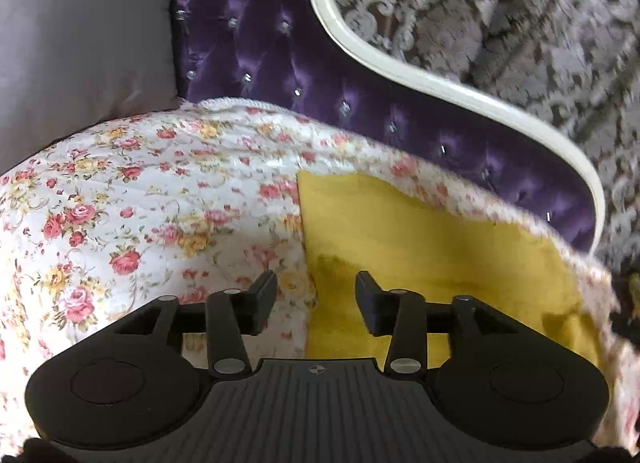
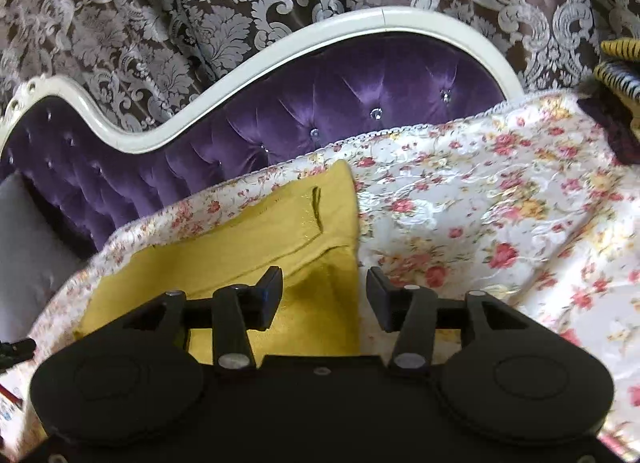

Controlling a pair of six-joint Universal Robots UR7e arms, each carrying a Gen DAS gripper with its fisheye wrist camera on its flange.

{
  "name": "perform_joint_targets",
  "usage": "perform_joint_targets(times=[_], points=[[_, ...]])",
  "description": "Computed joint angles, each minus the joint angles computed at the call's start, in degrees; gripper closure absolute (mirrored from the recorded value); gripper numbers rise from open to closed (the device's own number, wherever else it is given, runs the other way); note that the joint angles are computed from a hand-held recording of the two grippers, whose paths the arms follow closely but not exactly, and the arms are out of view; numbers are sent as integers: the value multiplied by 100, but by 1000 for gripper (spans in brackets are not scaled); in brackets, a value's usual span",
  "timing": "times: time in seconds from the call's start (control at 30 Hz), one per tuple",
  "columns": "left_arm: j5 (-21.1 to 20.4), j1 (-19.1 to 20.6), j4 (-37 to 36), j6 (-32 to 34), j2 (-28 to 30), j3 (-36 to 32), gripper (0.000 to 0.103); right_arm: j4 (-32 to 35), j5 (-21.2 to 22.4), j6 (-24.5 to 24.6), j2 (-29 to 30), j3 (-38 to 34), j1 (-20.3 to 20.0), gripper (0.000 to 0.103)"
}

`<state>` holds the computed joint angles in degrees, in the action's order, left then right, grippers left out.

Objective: Fold small clothes
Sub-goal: 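Lift the hem toward the collar with the right tool while the left tool grips the hem too, then lay the hem down on the collar and open both tools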

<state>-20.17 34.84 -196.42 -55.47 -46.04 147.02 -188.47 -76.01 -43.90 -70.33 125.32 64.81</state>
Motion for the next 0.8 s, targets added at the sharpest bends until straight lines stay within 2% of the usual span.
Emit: perform_joint_targets(times=[0.13, 0.33, 0.7, 0.73, 0.77, 0.8], points=[[-311, -9, 375, 13, 41, 25, 60, 116, -209, -551, -44, 36, -14, 47], [-577, 199, -84, 523, 418, -136, 60, -26, -347, -1273, 156, 13, 54, 47], [-642, 506, -633, 1694, 683, -541, 60, 237, -358, -1747, 509, -287, 222, 47], [-622, 512, -678, 1780, 718, -565, 62, 271, -376, -1759, 527, -305, 230, 50], [-610, 516, -728, 1841, 750, -579, 66, 298, -390, -1772, 530, -310, 235, 59], [-598, 511, -746, 1850, 771, -582, 80, 261, -416, -1787, 543, -302, 246, 67]])
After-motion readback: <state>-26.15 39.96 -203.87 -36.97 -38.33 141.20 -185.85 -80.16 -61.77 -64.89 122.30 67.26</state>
